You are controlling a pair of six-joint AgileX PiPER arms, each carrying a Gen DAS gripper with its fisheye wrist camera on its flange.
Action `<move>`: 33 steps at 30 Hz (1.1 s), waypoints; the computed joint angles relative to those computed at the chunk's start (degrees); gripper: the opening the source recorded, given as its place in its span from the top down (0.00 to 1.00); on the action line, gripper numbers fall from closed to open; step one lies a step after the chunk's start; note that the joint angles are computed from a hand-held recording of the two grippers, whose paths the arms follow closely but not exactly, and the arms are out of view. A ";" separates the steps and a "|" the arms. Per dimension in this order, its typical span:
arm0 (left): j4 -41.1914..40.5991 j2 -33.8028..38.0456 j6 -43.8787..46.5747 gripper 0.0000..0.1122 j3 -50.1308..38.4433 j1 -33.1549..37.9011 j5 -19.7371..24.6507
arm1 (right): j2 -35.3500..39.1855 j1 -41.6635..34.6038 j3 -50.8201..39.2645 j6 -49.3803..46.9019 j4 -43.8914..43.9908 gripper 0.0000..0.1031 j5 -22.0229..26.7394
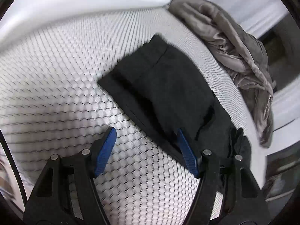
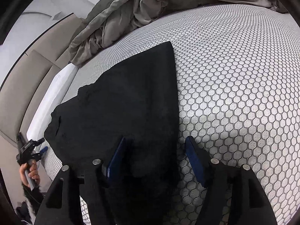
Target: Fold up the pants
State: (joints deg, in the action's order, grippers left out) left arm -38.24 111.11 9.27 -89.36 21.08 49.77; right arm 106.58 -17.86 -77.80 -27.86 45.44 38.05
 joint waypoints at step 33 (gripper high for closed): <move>28.58 9.82 -11.74 0.88 -25.51 -62.57 1.45 | -10.44 -12.00 7.56 -9.03 9.21 0.31 1.41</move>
State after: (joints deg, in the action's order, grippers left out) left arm -9.66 120.94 -2.47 -114.87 -41.49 51.22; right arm 96.14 -29.87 -70.24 -36.89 54.65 39.46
